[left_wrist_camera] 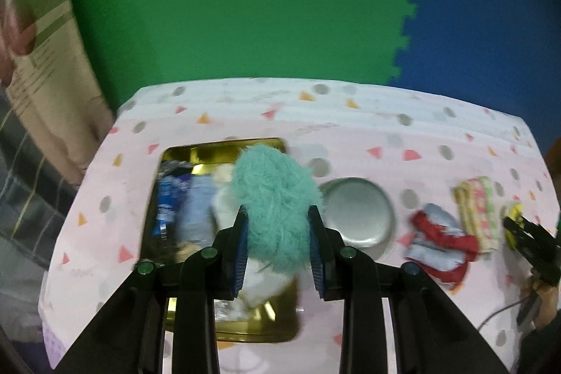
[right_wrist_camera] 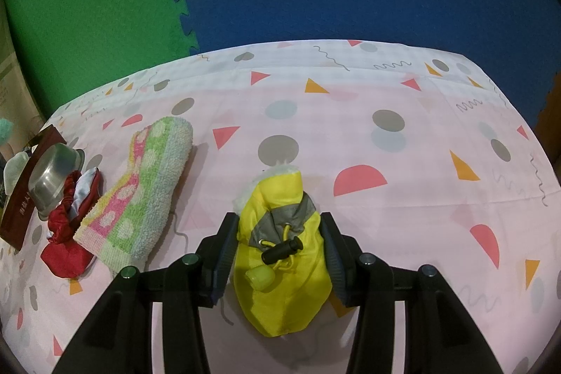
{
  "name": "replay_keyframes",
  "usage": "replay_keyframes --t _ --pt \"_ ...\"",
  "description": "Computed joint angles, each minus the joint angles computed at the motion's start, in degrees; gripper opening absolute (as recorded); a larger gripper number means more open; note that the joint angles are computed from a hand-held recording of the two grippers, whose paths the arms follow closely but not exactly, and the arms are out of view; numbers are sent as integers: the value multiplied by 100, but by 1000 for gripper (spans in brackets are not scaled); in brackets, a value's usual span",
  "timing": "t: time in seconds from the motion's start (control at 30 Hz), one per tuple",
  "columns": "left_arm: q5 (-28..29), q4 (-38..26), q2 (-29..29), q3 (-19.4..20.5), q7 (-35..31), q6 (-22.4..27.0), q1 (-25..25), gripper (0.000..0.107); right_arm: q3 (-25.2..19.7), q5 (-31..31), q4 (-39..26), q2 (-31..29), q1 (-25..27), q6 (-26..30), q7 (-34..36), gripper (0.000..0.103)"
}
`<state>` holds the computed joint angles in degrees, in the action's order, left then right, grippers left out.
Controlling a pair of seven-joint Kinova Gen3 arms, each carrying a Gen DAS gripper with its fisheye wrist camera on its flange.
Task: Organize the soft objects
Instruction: 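Carry the teal scrunchie into the gold tin and open the left gripper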
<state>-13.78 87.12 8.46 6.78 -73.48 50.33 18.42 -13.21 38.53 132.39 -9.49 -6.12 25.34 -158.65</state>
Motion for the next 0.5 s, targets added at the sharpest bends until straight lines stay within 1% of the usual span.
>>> replay_keyframes --t 0.2,0.37,0.5 --pt "-87 16 157 -194 169 -77 -206 27 -28 41 -6 12 10 22 -38 48" --pt "66 -51 390 -263 20 -27 -404 27 -23 79 -24 32 -29 73 -61 49" --pt "26 -46 526 -328 54 -145 -419 27 -30 121 -43 44 -69 144 -98 49"
